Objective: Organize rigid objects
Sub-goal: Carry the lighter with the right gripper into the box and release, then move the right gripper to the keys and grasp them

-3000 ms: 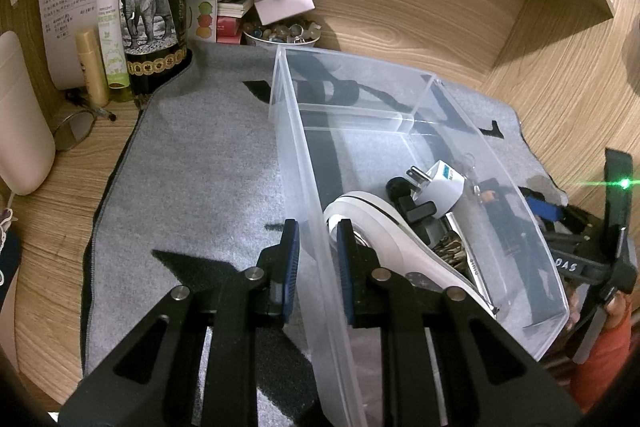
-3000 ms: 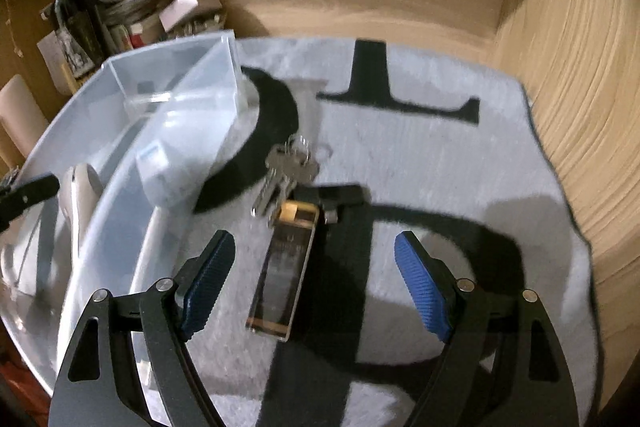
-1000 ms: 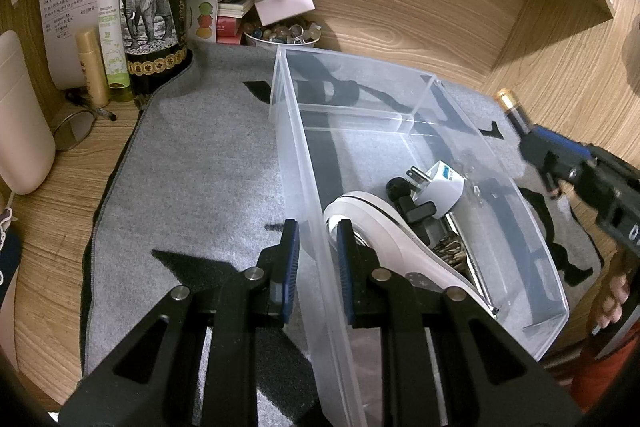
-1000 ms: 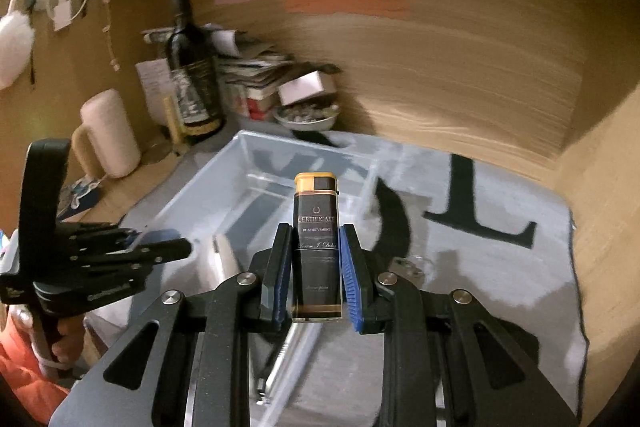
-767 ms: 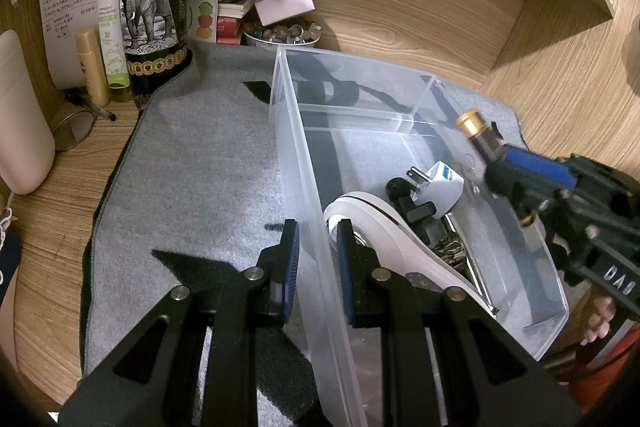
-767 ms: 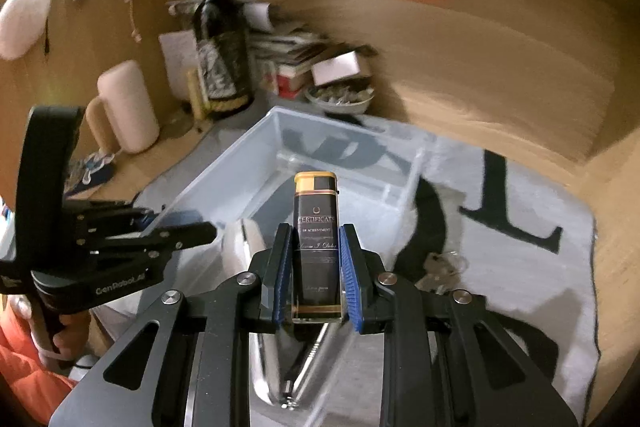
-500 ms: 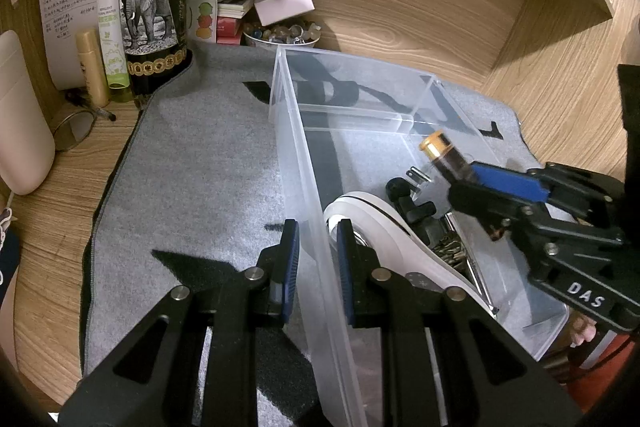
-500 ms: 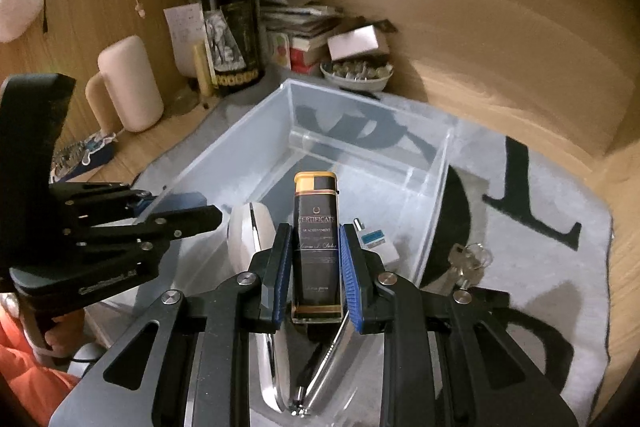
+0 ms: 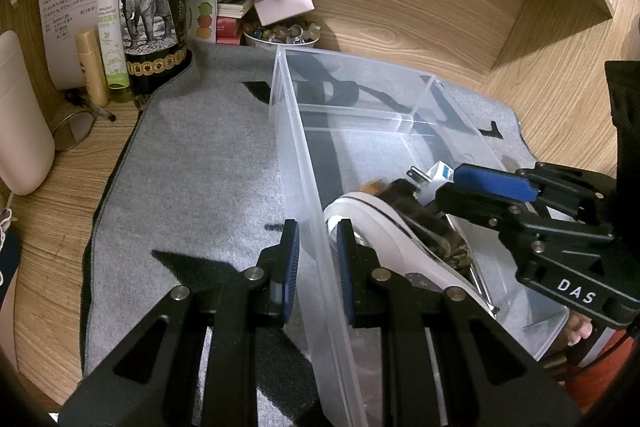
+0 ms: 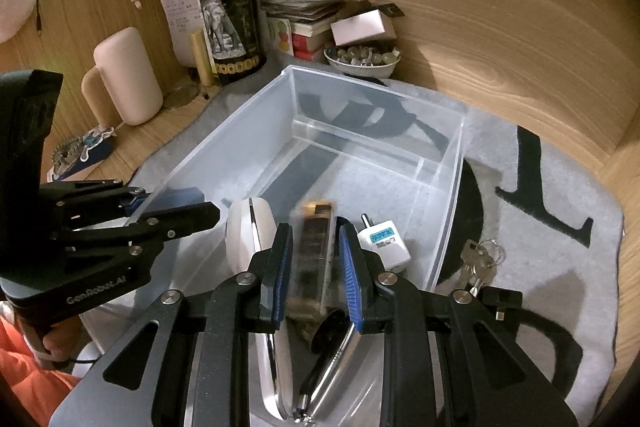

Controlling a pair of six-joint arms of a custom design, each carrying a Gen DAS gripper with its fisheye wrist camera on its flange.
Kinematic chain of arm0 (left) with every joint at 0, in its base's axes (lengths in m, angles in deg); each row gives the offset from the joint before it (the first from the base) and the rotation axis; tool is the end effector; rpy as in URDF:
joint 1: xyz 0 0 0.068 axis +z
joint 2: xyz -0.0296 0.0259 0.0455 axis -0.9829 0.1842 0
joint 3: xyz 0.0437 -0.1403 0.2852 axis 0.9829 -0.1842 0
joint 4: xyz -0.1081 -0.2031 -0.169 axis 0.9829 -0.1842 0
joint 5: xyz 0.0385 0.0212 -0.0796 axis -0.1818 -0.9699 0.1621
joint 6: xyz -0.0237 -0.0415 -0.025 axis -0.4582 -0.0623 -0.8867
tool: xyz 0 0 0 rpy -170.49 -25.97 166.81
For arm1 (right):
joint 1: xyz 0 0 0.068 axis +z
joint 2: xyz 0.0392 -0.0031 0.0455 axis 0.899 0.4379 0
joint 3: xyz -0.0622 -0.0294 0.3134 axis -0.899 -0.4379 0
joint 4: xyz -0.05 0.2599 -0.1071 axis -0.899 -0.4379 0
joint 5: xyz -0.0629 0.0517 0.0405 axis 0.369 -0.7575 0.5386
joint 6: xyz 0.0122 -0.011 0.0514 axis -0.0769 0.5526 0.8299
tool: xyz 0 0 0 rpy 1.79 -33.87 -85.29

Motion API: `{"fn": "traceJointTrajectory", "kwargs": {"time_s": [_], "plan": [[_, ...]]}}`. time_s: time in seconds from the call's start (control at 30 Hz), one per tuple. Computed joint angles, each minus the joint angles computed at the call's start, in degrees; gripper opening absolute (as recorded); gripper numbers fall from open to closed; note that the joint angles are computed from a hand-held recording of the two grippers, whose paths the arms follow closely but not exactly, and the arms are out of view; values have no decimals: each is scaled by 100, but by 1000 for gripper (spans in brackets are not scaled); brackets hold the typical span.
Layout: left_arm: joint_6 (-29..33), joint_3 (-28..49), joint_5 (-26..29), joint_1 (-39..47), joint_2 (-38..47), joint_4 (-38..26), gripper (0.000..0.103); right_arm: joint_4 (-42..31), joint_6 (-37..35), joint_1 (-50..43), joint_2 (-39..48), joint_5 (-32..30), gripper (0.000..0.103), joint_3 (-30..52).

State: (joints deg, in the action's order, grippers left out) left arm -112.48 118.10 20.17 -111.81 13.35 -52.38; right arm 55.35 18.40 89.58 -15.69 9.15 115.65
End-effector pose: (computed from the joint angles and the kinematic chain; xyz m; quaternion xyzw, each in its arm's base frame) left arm 0.2159 -0.1329 0.1717 0.0474 0.9280 -0.1321 0.3450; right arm 0.2281 0.1096 0.2090 -0.2057 0.9191 0.0825 0.3259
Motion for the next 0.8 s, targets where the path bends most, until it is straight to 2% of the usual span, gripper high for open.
{"fn": "traceJointTrajectory", "kwargs": {"time_s": [0.13,0.3,0.43,0.7,0.8], "plan": [[4,4,4,4,1,-4,18,27,16,-28,-81,22,32,-14],[12,3,-2,2,-3,-7,18,5,23,-69,-324,37,38,-45],[8,0,0,2,-3,-4,18,22,-3,-137,-560,100,50,-85],[7,-2,-2,7,-6,-3,18,-80,-9,-747,-967,7,52,-83],[11,-5,15,29,-12,-7,18,-90,-33,-1037,-1111,30,60,-122]]}}
